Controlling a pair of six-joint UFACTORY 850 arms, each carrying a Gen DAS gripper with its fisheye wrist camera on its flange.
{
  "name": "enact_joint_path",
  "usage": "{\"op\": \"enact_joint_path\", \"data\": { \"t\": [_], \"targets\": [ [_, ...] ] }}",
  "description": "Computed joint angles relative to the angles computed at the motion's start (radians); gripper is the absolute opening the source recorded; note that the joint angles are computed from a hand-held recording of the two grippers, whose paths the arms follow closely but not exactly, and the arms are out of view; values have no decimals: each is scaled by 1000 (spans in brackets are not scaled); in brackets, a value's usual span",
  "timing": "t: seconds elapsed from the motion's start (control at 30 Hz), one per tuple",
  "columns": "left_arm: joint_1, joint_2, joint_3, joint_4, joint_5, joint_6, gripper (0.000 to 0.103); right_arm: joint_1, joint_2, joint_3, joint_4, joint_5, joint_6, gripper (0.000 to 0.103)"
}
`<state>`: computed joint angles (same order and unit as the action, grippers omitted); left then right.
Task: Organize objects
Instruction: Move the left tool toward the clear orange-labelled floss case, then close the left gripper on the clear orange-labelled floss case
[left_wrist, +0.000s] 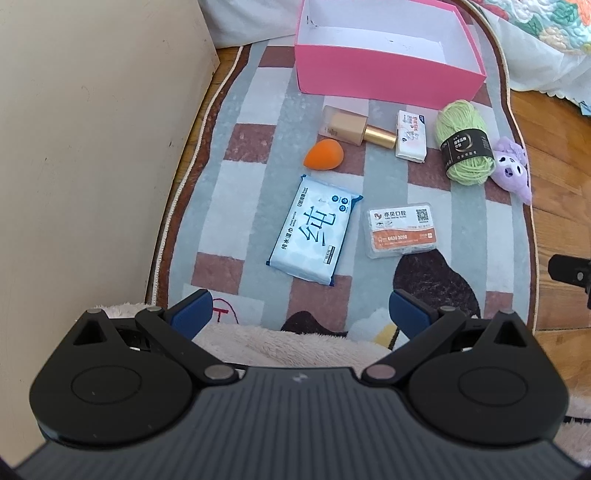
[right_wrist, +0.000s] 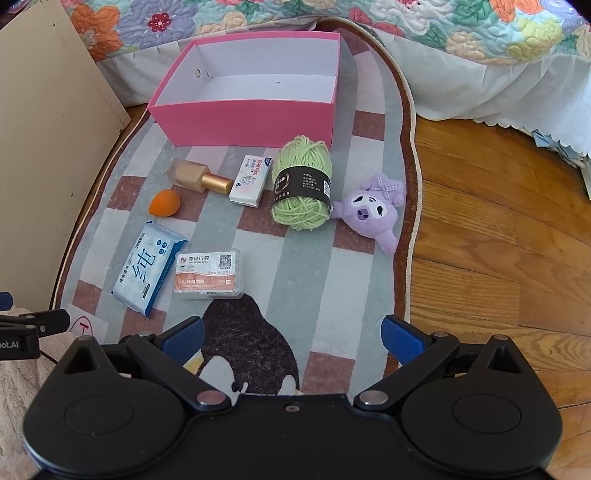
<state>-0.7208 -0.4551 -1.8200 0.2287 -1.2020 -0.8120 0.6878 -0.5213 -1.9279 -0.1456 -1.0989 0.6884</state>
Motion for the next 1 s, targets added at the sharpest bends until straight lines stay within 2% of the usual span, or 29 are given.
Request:
{"op": "enact_joint_path", "data": {
  "t": [0.33, 0.43, 0.53, 0.6, 0.67, 0.7, 0.77, 0.83, 0.93, 1.0],
  "targets": [
    [-4, -2, -10, 9, -9, -1, 103, -3, 14, 19, 8, 20, -11, 103],
    [-16, -2, -18, 61, -13, -8, 103, 0, 61, 78, -45, 120, 41, 103],
    [-16, 1, -30, 89, 9, -6, 103, 21, 108, 134, -189, 225, 78, 102],
    [-10, 2, -40, 87, 35, -2, 103, 31, 120, 151, -284, 257, 93, 102],
    [-5, 3, -44, 100, 69, -14, 103, 25, 125, 161, -307, 286, 84, 100],
    [-4, 0, -50, 108, 79, -15, 103, 15, 126, 166, -279, 302, 55, 99],
    [2, -12, -63, 111, 110, 19, 103, -9, 126, 174, -197, 341, -19, 87],
    [17, -21, -65, 80, 155, 59, 103, -26, 127, 191, -130, 385, -81, 86],
    [49, -47, -72, -21, 218, 116, 103, -37, 135, 235, -53, 488, -200, 86],
    [66, -76, -86, -70, 234, 124, 103, -42, 137, 269, 12, 572, -305, 86]
  ]
}}
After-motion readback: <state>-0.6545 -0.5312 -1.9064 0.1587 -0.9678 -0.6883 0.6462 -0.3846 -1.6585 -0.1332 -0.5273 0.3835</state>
